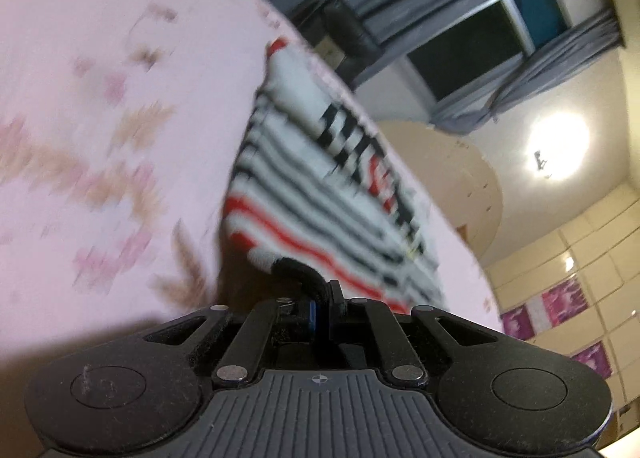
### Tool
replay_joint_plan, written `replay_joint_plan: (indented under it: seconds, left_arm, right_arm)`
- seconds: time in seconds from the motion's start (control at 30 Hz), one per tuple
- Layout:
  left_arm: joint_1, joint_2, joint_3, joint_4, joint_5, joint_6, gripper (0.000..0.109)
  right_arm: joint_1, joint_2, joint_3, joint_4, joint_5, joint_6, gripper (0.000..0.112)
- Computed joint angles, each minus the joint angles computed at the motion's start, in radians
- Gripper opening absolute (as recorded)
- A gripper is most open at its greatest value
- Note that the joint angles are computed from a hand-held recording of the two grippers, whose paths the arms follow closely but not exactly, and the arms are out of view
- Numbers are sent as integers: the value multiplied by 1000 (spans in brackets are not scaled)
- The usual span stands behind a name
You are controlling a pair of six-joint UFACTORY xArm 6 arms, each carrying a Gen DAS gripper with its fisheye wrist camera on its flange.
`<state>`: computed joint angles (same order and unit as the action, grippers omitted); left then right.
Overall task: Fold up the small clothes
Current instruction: 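Grasp the black hem with both tools and lift it toward the collar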
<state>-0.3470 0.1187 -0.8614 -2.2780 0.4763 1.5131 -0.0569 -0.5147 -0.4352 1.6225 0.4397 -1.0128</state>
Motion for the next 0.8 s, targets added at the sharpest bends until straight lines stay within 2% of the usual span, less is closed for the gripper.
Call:
replay_joint_plan:
  seconds: [0.17, 0.3, 0.43, 0.6, 0.8]
  left_arm:
    - [16, -3, -90, -5, -15, 14, 5]
    - [16, 51, -235, 79, -69, -78, 5]
    - [15, 152, -422, 316, -134, -285, 5]
    - [14, 347, -692, 679, -177, -635, 5]
    - [36, 700, -1132, 1203, -132, -1148, 5]
  right_arm:
    - [13, 82, -125, 89, -44, -70, 6]
    - [8, 150, -247, 117, -57, -82, 6]
    - [0, 267, -403, 54, -70, -9, 6]
    - [-30, 488, -637, 8, -45, 78, 6]
    - [-69, 801, -936, -94, 2, 218, 6]
